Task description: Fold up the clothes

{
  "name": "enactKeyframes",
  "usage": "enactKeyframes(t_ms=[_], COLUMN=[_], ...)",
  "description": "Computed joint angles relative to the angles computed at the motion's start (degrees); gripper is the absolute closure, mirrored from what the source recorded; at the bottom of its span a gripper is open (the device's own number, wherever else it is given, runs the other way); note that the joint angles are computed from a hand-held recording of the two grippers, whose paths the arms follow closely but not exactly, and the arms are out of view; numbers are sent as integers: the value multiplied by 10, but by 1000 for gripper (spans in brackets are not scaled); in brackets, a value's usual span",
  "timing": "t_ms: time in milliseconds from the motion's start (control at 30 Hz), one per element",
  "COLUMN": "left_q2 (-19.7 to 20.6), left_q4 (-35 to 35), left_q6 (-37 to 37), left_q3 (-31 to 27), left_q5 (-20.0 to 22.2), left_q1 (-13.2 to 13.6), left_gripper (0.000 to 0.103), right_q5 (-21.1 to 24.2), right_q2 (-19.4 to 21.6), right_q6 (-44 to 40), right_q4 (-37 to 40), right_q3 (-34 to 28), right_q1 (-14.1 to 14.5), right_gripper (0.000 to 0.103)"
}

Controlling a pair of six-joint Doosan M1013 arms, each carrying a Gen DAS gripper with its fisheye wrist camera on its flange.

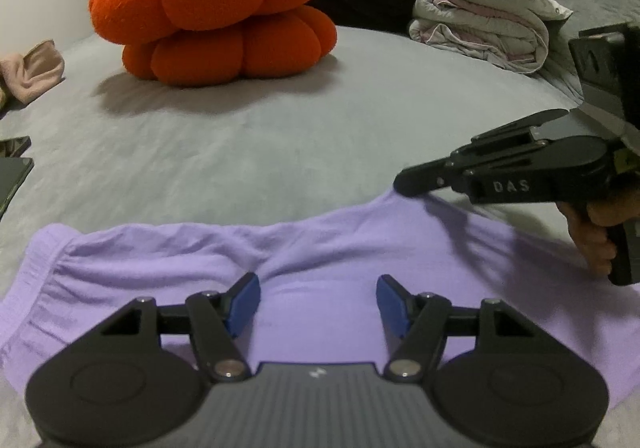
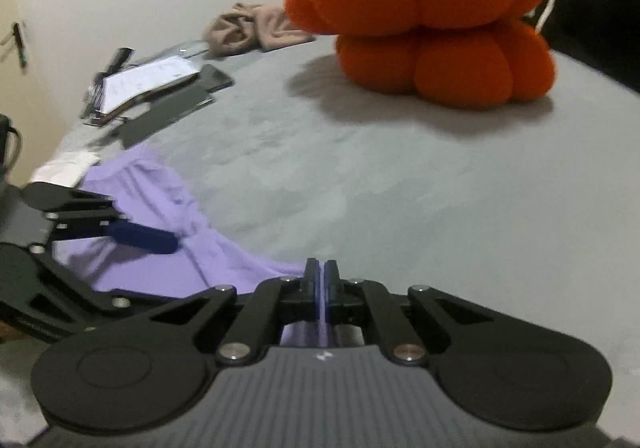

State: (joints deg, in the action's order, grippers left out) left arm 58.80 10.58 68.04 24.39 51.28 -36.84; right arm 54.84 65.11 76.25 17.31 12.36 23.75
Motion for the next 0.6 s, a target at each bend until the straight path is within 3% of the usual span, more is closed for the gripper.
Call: enactKeyframes(t_ms=[100,200,267,333,500,533,567,600], left_q2=[-29,-58,-58,-48,-51,-53,-55,-57], left_q4=[11,83,123,89,124,126,129,128], left_q6=[-47,-146,-191,-210,-258,-264,-274,-281], left_q3=[54,110,110,92,98,101,105,108], left_q5=[-41,-81,-60,-26,-18,-20,-22,-25], left_q1=[5,8,10,19,19,19,19,20], left_gripper=[37,37,37,37,38,38,38,38], right_q5=[2,-14,-24,-21,10,27,31,25], right_q2=[4,2,0,4,35,50,53,43], right_q6=[26,51,71,82,149,172,186,204], right_q4=[-39,-84,-112,-143,-257,-288,-306,-315], right_q3=[-6,2,7,2,-56,-86,-93,-75], right_q1=[4,13,19,25,44,48,51,52], right_gripper=[102,102,102,102,103,99,88,87])
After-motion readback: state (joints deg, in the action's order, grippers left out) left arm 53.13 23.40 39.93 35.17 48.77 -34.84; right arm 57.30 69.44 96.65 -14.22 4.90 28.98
